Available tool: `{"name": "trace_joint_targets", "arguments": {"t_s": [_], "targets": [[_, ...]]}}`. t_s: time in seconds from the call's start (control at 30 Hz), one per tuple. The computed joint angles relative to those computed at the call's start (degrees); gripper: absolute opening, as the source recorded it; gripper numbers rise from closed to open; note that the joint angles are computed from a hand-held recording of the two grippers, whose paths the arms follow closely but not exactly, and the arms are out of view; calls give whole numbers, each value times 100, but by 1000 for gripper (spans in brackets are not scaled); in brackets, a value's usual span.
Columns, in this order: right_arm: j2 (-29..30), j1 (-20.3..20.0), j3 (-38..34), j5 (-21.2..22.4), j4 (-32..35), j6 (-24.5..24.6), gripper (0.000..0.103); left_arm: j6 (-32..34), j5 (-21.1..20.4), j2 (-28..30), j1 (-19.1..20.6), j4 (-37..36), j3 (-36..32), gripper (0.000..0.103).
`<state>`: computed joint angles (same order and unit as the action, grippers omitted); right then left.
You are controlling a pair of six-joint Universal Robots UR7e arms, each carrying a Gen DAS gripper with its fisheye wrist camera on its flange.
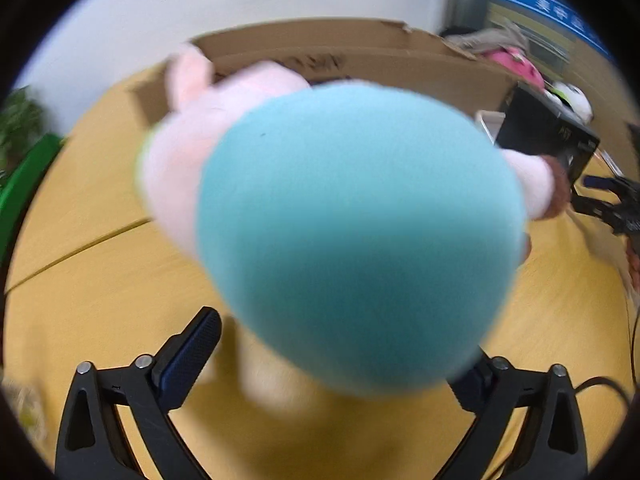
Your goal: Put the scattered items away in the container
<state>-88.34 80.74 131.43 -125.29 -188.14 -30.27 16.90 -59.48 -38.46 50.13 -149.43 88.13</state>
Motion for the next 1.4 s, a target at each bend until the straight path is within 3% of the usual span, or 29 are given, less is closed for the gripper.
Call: {"name": "trace_joint_targets", "arguments": {"t_s": [0.13, 0.23, 0.3, 0.4, 0.43, 0.5, 0.53, 0.6, 0.63, 0.67, 0.7, 0.73, 0.8, 0.9, 1.1, 1.4], "targets": [[-174, 448, 365, -483, -1120, -493, 103, -103, 700, -435, -488, -1678, 833, 100], [-287, 870, 513, -446, -1463, -588, 103, -298, 1115, -701, -849, -2562, 1237, 101], [-349, 1116, 542, -407, -1336, -493, 103, -258, 931, -979, -954, -2772, 1474, 101], [-277, 1488, 592, -552, -1251, -409, 102, -601, 482, -1323, -964, -2205, 1586, 101], [-327, 1518, 635, -475, -1180, -336, 97, -735, 386, -1385, -944, -1904, 1554, 101], [-584, 1458, 660, -157, -625, 79, 69, -905, 432, -1313, -1000, -1717, 1511, 98], [-754, 1389, 665, 40, -240, 365, 50, -1001, 540, -1284, -1035, -1725, 1531, 89], [-902, 1360, 681, 148, 74, 702, 48, -1247, 370, -1341, -947, -1527, 1498, 1], [-912, 1408, 691, 74, 51, 755, 56, -1467, 62, -1376, -856, -1280, 1424, 3], [-884, 1489, 692, -82, -23, 790, 82, -1624, -131, -1403, -794, -1182, 1401, 3], [-836, 1567, 687, -245, -116, 797, 96, -1762, -204, -1397, -765, -1125, 1375, 7], [-781, 1645, 696, -395, -295, 750, 102, -1889, -143, -1374, -766, -1041, 1340, 16], [-727, 1818, 716, -579, -510, 650, 103, -2162, 206, -1306, -829, -729, 1225, 87], [-656, 1968, 688, -819, -560, 546, 103, -1957, 546, -1227, -917, -1346, 1359, 89], [-660, 2053, 476, -878, -80, 606, 103, -2033, 329, -1123, -830, -1034, 1090, 89], [-478, 2051, 120, -774, 28, 286, 103, -1972, 312, -870, -839, -1280, 759, 89]]}}
